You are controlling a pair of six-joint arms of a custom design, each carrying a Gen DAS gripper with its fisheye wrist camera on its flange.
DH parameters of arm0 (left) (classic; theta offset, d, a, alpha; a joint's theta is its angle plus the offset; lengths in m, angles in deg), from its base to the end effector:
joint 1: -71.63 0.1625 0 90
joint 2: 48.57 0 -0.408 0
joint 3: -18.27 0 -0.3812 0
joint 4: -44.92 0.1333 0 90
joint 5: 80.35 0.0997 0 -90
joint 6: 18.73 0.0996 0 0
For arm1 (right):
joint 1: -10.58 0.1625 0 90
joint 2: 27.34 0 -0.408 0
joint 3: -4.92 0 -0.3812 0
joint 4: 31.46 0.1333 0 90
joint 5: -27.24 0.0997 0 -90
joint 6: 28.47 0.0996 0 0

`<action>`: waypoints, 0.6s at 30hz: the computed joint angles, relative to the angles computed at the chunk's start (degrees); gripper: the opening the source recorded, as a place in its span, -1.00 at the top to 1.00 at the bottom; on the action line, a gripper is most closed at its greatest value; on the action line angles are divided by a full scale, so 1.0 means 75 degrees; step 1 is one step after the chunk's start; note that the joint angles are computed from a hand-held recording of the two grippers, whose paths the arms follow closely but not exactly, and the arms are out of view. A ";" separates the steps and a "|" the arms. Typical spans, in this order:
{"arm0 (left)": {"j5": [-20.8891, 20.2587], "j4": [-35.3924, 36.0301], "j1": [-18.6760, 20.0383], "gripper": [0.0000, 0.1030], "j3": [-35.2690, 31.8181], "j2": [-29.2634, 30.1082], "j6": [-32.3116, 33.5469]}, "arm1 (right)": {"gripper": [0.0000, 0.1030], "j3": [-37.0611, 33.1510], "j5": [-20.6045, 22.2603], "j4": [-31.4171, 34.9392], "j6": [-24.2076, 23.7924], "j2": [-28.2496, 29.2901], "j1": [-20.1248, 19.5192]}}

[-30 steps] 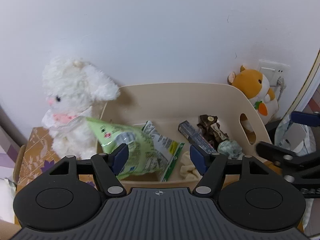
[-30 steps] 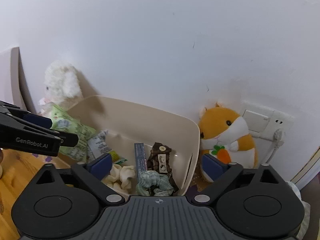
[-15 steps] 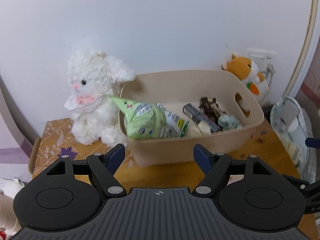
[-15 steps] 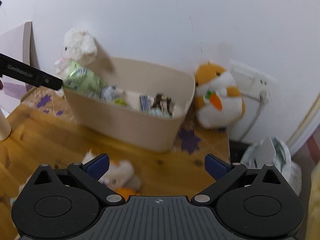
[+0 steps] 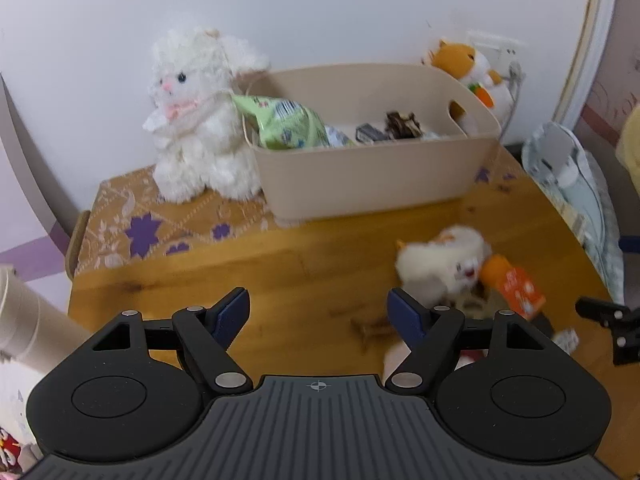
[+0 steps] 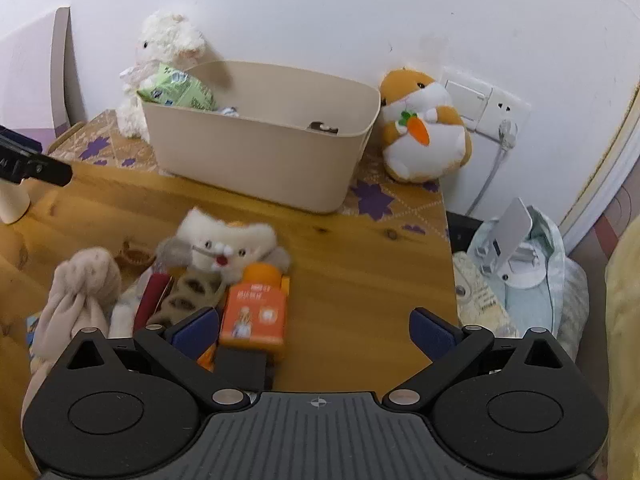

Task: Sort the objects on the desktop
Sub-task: 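Move both tools back toward the remaining objects on the table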

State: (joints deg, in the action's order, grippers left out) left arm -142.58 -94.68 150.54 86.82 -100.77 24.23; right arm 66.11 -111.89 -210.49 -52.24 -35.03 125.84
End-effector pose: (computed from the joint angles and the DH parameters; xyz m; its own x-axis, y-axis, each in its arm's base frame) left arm 0.0326 -0.7682 0.3585 -0.5618 0.5004 -0.6588 0.7429 0.6554 -0.1357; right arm 0.3725 -0.6536 -0.0844 -0.5732 -0.1885 0.7974 -0.6319 0.7212 -0.2838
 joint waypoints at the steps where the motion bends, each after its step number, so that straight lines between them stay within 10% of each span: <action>1: -0.0009 0.0001 0.0018 -0.50 0.0138 -0.0098 0.0017 | -1.00 0.0137 -0.0020 -0.0039 0.0048 -0.0038 0.0016; 18: 0.0448 0.1047 0.0359 -0.50 0.1458 -0.1010 0.0120 | -1.00 0.1370 -0.0221 0.0278 0.0580 -0.0289 0.0086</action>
